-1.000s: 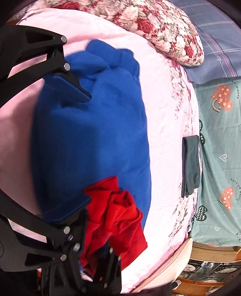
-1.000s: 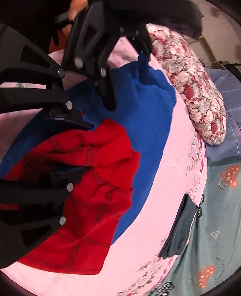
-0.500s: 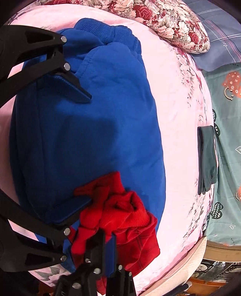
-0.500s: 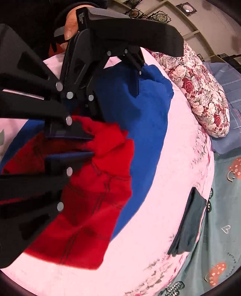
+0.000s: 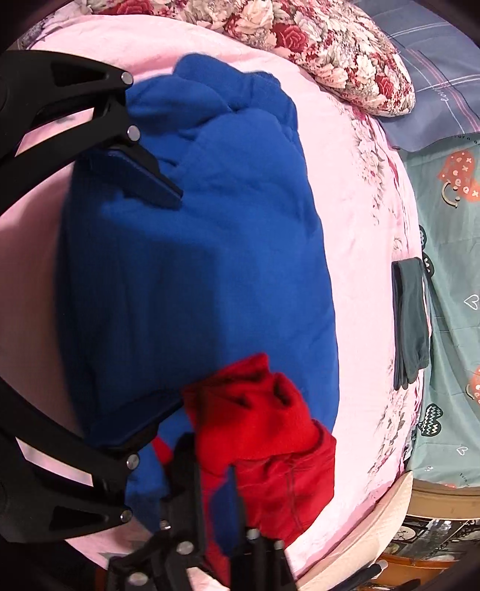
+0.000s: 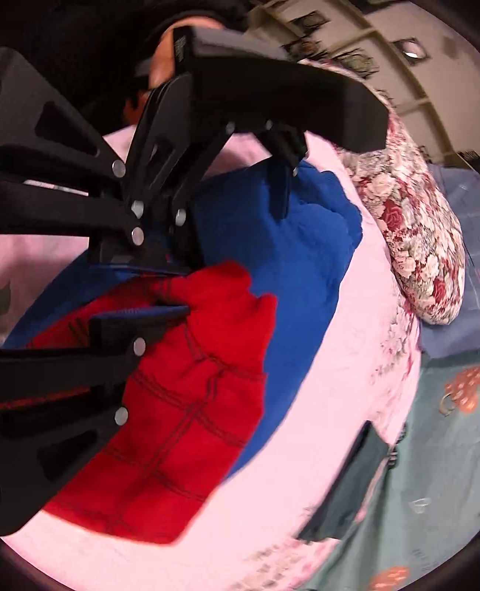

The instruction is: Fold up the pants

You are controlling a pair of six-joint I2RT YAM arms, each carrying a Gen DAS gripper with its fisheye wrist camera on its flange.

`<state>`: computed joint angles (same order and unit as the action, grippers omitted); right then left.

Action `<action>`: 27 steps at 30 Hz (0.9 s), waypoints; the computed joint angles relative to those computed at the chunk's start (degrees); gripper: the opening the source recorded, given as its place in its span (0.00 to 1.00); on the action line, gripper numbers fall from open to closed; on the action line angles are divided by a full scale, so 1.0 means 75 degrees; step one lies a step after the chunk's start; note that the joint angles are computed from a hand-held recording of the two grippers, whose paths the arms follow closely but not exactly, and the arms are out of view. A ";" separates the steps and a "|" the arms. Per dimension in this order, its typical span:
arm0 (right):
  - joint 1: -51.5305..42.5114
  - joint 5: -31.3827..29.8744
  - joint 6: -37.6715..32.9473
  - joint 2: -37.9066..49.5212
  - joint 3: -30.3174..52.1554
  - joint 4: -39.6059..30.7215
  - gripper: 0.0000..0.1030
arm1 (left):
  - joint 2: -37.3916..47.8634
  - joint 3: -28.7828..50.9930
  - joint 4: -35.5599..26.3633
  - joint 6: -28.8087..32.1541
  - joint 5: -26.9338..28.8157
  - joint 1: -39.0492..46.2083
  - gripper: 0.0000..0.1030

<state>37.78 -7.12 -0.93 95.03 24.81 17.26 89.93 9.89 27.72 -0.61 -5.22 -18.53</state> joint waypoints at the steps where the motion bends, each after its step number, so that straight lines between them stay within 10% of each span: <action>1: 0.0070 0.0172 0.0003 0.0050 0.0021 0.0018 0.27 | -0.0115 -0.0059 -0.0049 0.0014 0.0003 0.0041 0.98; 19: 0.0371 0.2618 0.0265 -0.0745 -0.0224 0.0290 0.15 | -0.1406 -0.0630 -0.0403 0.0188 0.0404 0.0798 0.98; 24: 0.0854 0.2195 0.0076 0.1382 0.0391 0.0907 0.41 | -0.2044 -0.0551 -0.0926 0.0246 0.0454 0.0917 0.98; 27: -0.0036 0.0474 -0.0035 0.1034 0.0112 0.1022 0.53 | -0.2342 -0.0168 -0.1316 0.0176 0.0588 0.0912 0.98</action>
